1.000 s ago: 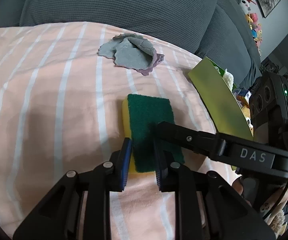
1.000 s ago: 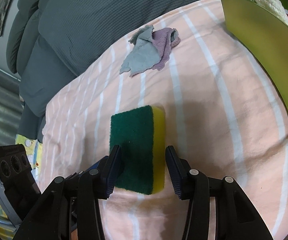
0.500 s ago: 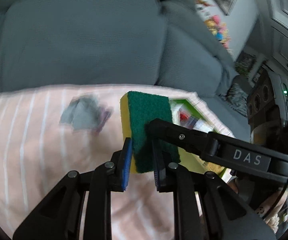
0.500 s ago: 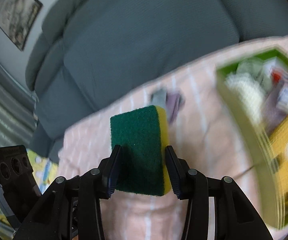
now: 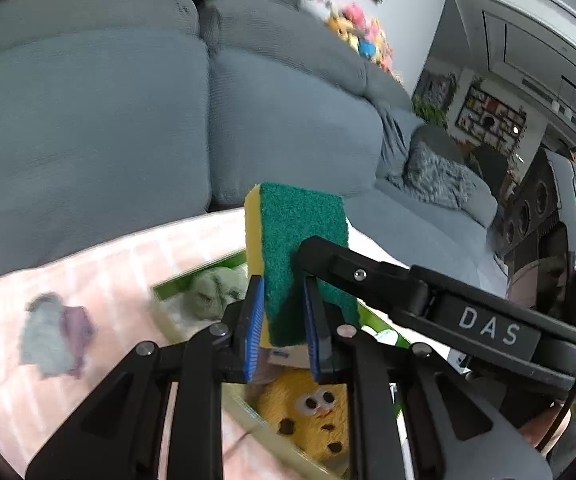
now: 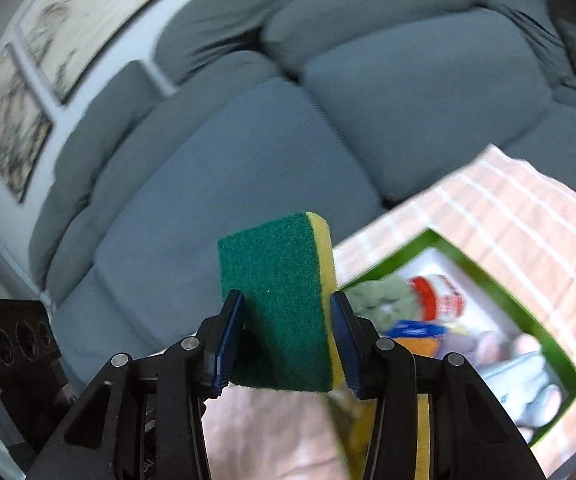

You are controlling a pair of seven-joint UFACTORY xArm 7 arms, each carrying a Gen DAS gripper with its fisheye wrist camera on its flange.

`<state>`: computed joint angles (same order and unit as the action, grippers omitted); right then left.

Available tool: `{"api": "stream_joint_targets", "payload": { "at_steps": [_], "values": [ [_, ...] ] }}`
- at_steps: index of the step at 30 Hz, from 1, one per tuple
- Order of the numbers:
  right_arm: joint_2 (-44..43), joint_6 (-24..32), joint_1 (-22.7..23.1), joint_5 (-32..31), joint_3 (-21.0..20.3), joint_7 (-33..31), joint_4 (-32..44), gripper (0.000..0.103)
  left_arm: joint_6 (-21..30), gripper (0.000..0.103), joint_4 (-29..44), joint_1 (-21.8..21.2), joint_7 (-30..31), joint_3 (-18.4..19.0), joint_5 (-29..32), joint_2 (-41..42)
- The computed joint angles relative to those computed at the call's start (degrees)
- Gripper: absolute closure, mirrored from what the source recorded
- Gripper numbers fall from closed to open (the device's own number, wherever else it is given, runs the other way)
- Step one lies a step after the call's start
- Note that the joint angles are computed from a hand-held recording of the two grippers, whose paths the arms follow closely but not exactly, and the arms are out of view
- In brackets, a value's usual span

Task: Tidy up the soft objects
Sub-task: 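Carry the sponge into the green box and open the right tool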

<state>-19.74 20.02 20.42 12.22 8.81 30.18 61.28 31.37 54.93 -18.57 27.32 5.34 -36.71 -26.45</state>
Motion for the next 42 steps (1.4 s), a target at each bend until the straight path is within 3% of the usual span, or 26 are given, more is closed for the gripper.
{"api": "stream_joint_targets", "payload": {
  "at_steps": [4, 12, 20, 23, 28, 30, 32, 36, 39, 42],
  "values": [
    [1.3, 1.1, 0.6, 4.5, -3.7, -2.4, -1.3, 0.056, 1.1, 0.088, 2.6, -0.9, -0.2, -0.8, -2.1, 5.5],
    [2.8, 3.8, -1.7, 8.4, -4.7, -2.5, -2.7, 0.056, 3.9, 0.088, 4.8, 1.2, -0.3, -3.9, -4.6, 10.6],
    [4.6, 6.0, -3.2, 8.0, -3.9, -0.6, -1.9, 0.056, 5.3, 0.084, 6.2, 3.6, -5.1, -6.1, -0.3, 12.7],
    [4.8, 8.6, -5.2, 3.1, -2.1, 2.9, -1.0, 0.056, 4.4, 0.083, 5.1, 4.0, -5.6, -6.1, -0.1, 11.7],
    [3.4, 5.6, -3.2, 7.1, -3.6, -0.3, -2.7, 0.056, 5.6, 0.084, 4.8, 3.7, -5.2, -5.0, -0.6, 9.1],
    [2.6, 5.1, -3.7, 6.1, -3.0, 0.4, -3.0, 0.056, 5.6, 0.083, 4.8, 3.8, -5.3, -4.8, -0.2, 8.3],
    [1.8, 4.9, -4.6, 3.7, -2.0, 1.9, -3.1, 0.056, 5.4, 0.076, 4.0, 3.9, -5.4, -4.6, 0.5, 6.7],
    [-0.4, 2.7, -5.2, 0.3, -0.7, 3.9, -3.9, 0.04, 4.4, 0.049, 2.4, 4.2, -5.3, -4.0, 2.5, 3.4],
    [-1.2, 1.8, -5.2, -1.8, 0.1, 4.9, -3.7, 0.038, 2.7, 0.037, 0.3, 5.5, -6.3, -4.1, 6.5, 0.3],
    [-1.5, 0.5, -4.2, -3.2, 0.9, 4.8, -3.0, 0.027, 2.3, 0.027, -2.0, 7.0, -7.7, -2.7, 9.8, -2.9]
  ]
}}
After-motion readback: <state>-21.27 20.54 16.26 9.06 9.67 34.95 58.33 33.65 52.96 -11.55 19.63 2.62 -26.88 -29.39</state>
